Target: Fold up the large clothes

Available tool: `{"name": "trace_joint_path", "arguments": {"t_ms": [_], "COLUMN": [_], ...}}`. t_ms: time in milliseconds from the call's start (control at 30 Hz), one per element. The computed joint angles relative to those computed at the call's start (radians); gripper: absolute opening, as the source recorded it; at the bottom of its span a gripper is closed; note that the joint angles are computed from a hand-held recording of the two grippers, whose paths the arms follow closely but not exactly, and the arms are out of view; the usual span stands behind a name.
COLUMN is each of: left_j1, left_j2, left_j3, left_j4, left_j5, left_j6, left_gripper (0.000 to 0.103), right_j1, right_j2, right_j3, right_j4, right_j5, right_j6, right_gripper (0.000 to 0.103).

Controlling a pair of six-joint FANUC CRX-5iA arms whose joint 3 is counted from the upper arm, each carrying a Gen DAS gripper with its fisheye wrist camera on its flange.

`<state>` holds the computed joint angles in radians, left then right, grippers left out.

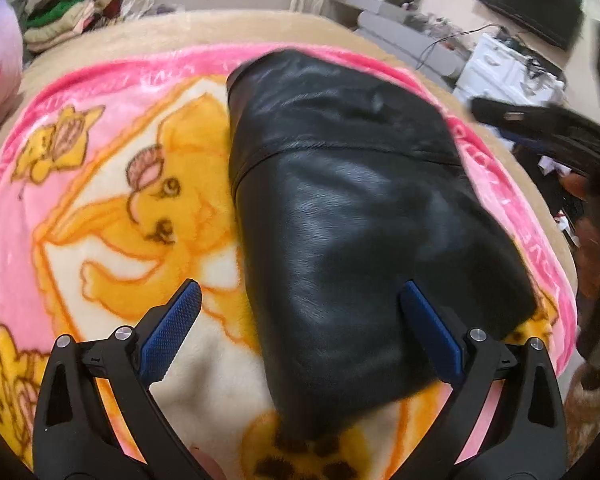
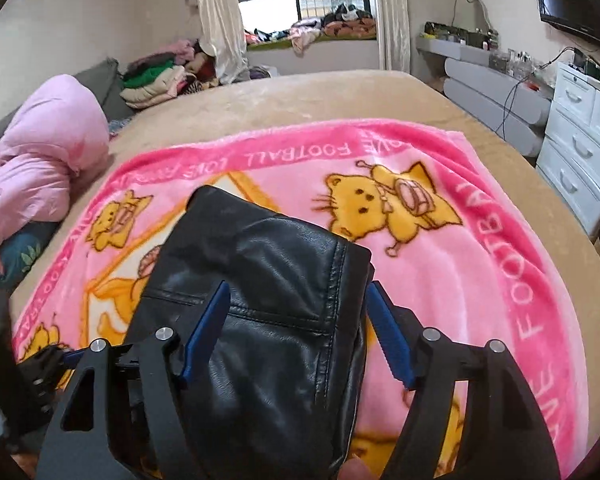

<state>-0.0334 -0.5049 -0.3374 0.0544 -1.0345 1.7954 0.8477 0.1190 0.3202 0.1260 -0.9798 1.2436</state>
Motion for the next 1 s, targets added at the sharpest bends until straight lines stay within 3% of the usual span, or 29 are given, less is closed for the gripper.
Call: {"name": "trace_joint_path", "arguments": {"t_ms": [100,167,233,333,400,467,633,800,1000], "left_j1": [-0.014,-0.028,-0.032,-0.035,-0.099,-0.123,-0.088,-0.063,-0.064], "left_j2": [-0.041,-0.053,-0.035,0.034,0.07,0.076,0.063,0.057,0.064], "left_j3": [-0.008,-0.006,0.001,0.012,0.053,0.062,0.038,0.018,0.017], "left_j4": [0.009,0.011,0.03,0.059,-0.057,-0.095,-0.045,-0.005,-0.007], "left_j5": [0.039,0.069,0.078,0.032,0.002,0.0,0.015,0.026,0.038], "left_j6": [-0.011,-0.011,-0.031,-0.072,-0.025,-0.005,-0.035,-0.07,-0.054], "left_gripper": [0.092,0.063,0.053,0.051,0.051,0.051,0.051,0.051,0.051], "right_j1": [0.015,0.008,-0.001,0.0,0.003,0.0,0.005,-0.027,-0.029], "right_j2": [0.005,0.019,0.041,0.08,0.114,0.159,0.298,0.433,0.495], "right_j3": [0.001,0.027,0.069,0.13,0.172,0.23,0.376,0.534,0.612], "right_j4": [0.033,0.017,-0.013,-0.028,-0.025,-0.043,-0.031,-0.099,-0.1], "right_j5": [-0.004,-0.013,-0.042,-0.105,-0.137,-0.177,-0.317,-0.488,-0.553], "right_j6": [-0.002,0.013,0.03,0.073,0.08,0.097,0.097,0.083,0.075], "right_gripper": [0.061,0.055,0.054,0.054,0.054,0.054,0.054,0.055,0.056]}}
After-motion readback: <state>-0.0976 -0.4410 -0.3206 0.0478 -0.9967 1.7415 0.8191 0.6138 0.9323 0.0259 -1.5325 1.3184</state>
